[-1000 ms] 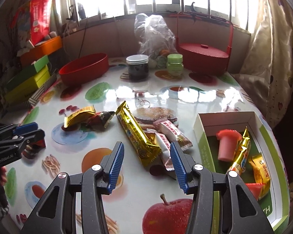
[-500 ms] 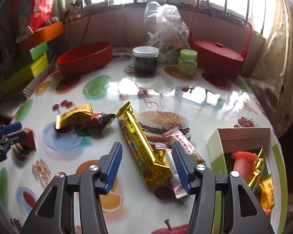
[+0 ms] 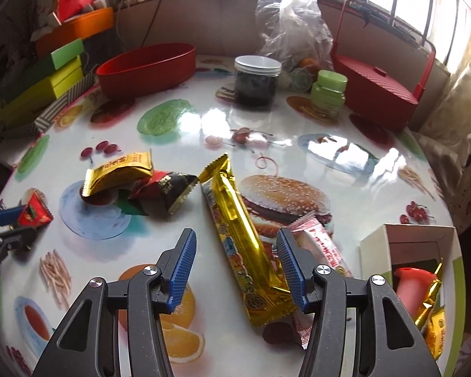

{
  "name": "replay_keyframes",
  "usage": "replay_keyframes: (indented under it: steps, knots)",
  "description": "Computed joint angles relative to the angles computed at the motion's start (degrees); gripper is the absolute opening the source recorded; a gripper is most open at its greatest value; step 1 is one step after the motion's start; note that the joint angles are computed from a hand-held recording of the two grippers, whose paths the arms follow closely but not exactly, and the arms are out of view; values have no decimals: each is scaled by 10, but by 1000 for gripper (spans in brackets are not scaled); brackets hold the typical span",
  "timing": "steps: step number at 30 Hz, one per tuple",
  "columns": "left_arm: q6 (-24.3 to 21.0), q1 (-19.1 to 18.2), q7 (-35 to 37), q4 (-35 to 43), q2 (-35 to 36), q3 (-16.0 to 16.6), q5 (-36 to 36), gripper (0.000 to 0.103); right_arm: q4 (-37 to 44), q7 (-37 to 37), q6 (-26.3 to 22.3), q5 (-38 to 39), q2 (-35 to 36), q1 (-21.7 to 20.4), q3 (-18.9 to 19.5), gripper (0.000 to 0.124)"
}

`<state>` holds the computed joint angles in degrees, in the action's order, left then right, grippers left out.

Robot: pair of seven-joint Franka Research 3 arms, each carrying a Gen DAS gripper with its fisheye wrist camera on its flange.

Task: Organize snacks
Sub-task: 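Grasp the gold wafer bar with the right gripper while the left grasps the red-and-black packet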

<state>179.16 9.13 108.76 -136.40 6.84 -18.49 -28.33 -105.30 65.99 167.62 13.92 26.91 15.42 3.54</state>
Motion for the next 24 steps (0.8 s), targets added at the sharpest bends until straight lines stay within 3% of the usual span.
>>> replay_keyframes:
  steps: [1, 2, 10, 11, 15, 19, 24]
  knots:
    - [2, -19, -36, -2, 0, 23, 35, 42, 4, 3, -3, -2, 3, 3, -3, 53]
    - [5, -21, -45, -3, 1, 27, 45, 42, 7, 8, -5, -5, 5, 6, -7, 53]
    - [14, 2, -79, -6, 4, 6, 54, 42, 32, 64, -22, -53, 26, 42, -46, 53]
    - [15, -3, -92, -6, 4, 13, 67, 42, 35, 66, -23, -54, 28, 40, -43, 53]
    - [20, -71, -205, -12, 4, 96, 195, 42, 37, 80, -18, -60, 33, 40, -41, 51]
    - [13, -82, -270, -9, 3, 115, 259, 42, 31, 77, -12, -52, 30, 30, -27, 41]
    - [21, -34, -278, -14, 4, 69, 265, 42, 23, 74, -4, -42, 26, 26, -19, 28]
